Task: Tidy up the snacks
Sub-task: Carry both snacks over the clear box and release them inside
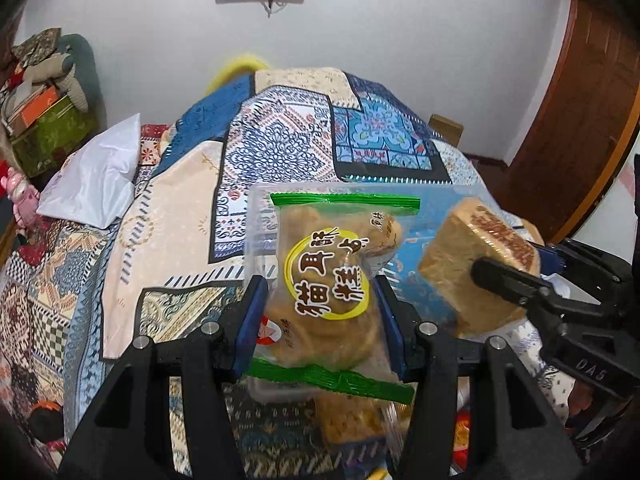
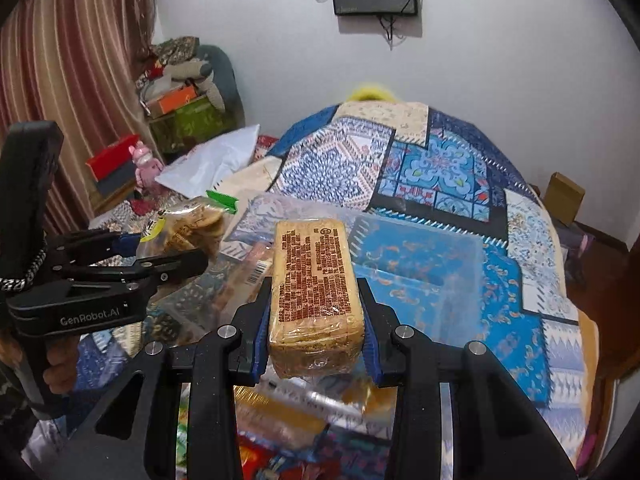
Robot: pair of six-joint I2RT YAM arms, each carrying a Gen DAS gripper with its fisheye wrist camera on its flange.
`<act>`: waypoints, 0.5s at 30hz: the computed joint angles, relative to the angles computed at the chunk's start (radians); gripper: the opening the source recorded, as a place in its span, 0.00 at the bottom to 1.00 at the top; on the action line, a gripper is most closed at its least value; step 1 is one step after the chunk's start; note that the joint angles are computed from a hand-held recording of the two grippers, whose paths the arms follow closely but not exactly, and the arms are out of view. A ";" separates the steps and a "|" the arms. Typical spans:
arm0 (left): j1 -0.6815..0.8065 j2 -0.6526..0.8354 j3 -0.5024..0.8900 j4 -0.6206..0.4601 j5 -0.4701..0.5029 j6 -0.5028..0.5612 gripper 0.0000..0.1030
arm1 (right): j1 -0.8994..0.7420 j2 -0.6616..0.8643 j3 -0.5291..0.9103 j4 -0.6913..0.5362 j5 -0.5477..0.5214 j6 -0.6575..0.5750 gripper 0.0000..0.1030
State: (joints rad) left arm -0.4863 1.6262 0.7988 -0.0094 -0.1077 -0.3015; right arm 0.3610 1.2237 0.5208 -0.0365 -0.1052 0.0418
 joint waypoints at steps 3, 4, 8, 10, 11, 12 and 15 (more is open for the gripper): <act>-0.005 0.065 0.052 -0.015 0.002 0.010 0.51 | -0.011 0.066 0.017 0.025 -0.014 0.000 0.33; -0.007 0.079 0.063 -0.018 0.001 0.014 0.51 | -0.013 0.085 0.020 0.033 -0.017 0.001 0.33; -0.016 0.137 0.102 -0.029 -0.006 0.022 0.51 | -0.014 0.127 0.030 0.036 -0.013 -0.007 0.33; -0.021 0.152 0.108 -0.034 -0.014 0.021 0.51 | -0.016 0.138 0.033 0.030 -0.015 -0.012 0.33; -0.024 0.154 0.109 -0.033 -0.025 0.020 0.51 | -0.017 0.142 0.035 0.023 -0.019 -0.017 0.34; -0.031 0.152 0.106 -0.030 -0.040 0.020 0.52 | -0.017 0.146 0.038 0.013 -0.023 -0.020 0.35; -0.042 0.130 0.099 -0.037 -0.052 0.023 0.55 | -0.025 0.130 0.035 -0.006 -0.042 -0.025 0.35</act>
